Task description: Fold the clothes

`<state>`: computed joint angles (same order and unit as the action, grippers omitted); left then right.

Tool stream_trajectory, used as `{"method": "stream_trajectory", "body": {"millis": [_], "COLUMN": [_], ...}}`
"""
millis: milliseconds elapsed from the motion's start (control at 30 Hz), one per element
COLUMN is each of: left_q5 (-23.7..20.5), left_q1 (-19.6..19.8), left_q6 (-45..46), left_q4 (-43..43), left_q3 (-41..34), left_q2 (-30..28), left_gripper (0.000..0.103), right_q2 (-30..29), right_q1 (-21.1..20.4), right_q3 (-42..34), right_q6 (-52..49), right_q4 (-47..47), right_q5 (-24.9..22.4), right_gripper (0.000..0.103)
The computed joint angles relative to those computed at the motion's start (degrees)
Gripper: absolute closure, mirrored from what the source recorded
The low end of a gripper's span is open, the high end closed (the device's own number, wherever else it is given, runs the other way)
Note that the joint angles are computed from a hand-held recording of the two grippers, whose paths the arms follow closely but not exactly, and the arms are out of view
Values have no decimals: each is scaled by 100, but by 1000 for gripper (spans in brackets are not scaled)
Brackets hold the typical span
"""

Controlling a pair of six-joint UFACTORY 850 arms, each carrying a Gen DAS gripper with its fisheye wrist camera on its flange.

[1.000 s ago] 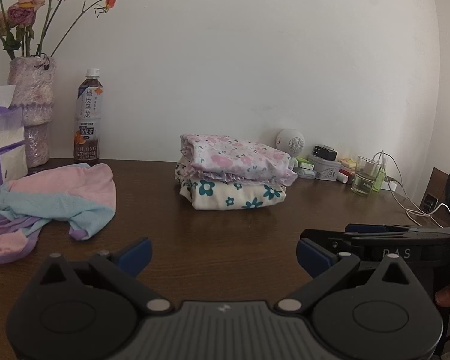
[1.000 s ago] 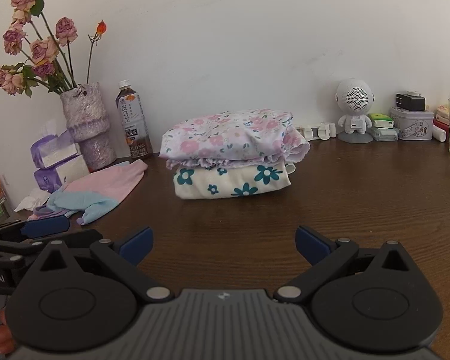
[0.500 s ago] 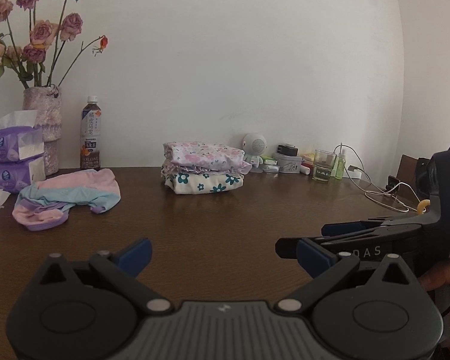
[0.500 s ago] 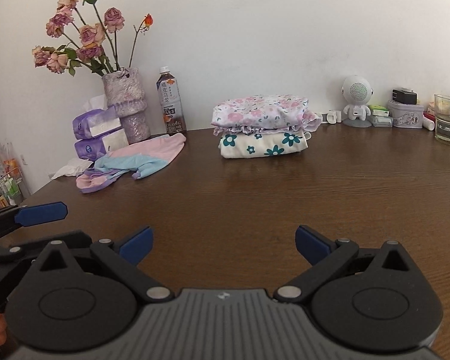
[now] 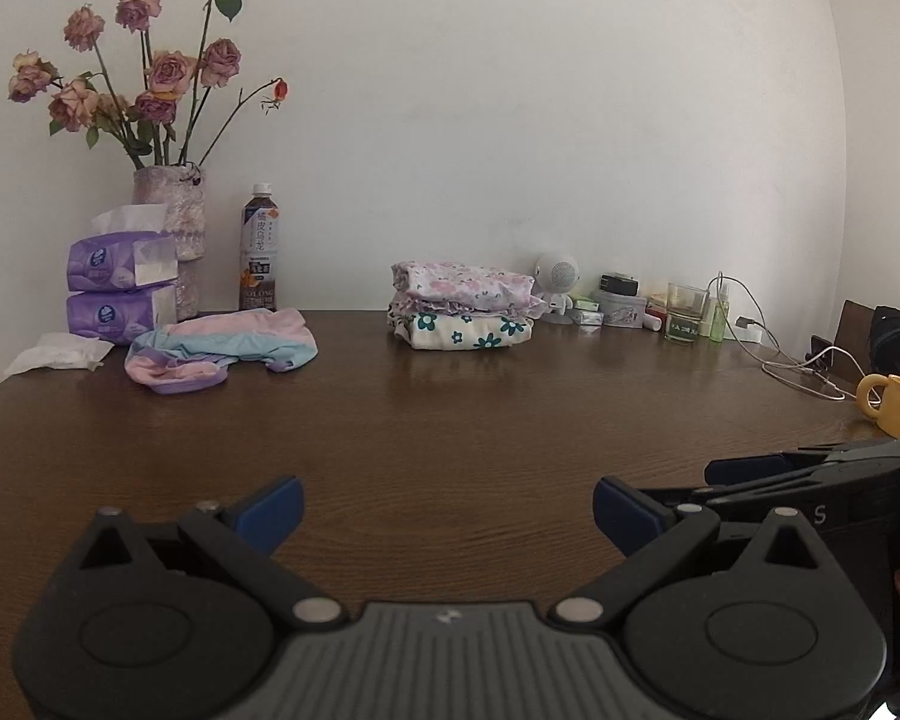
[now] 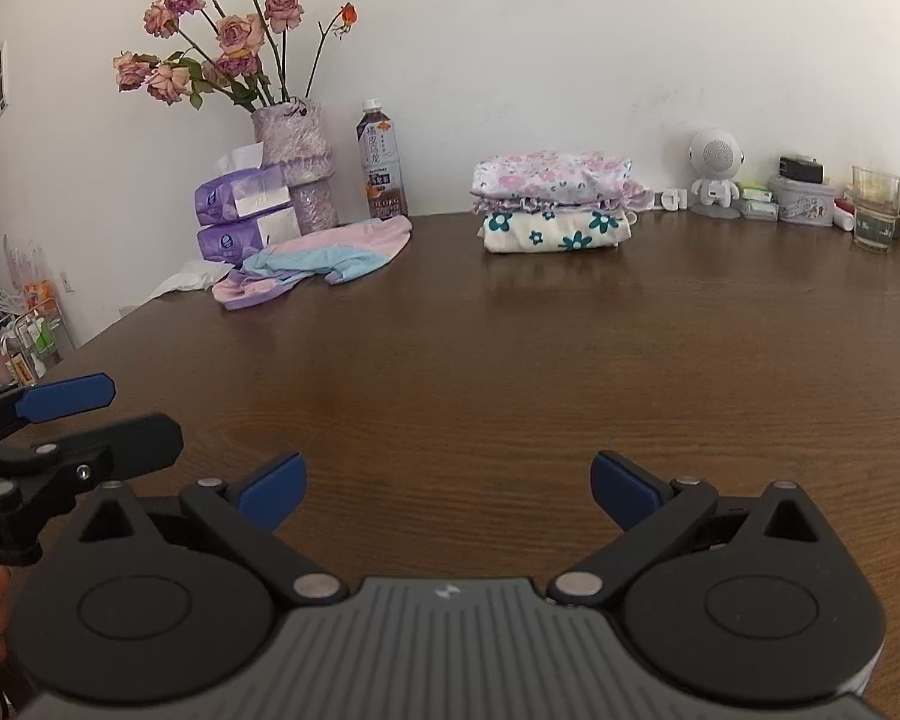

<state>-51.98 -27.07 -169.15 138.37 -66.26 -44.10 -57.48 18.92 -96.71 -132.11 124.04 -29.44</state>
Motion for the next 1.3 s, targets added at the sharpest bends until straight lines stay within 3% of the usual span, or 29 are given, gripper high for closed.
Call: {"method": "stream_trajectory", "body": {"millis": [300, 1300], "left_q5": [-18, 508], "left_q1": [34, 151], "left_q6": [-847, -886], "left_q4": [121, 301], "left_q3": [272, 53], "left_q2": [59, -32], "left_gripper": [0, 0], "right_q2": [290, 368], "right_q1": [57, 128], "right_q3": [614, 820], "right_q6": [-590, -1393], "right_q4": [539, 1461], "right_q5": [-85, -88], "right_gripper": [0, 0]}}
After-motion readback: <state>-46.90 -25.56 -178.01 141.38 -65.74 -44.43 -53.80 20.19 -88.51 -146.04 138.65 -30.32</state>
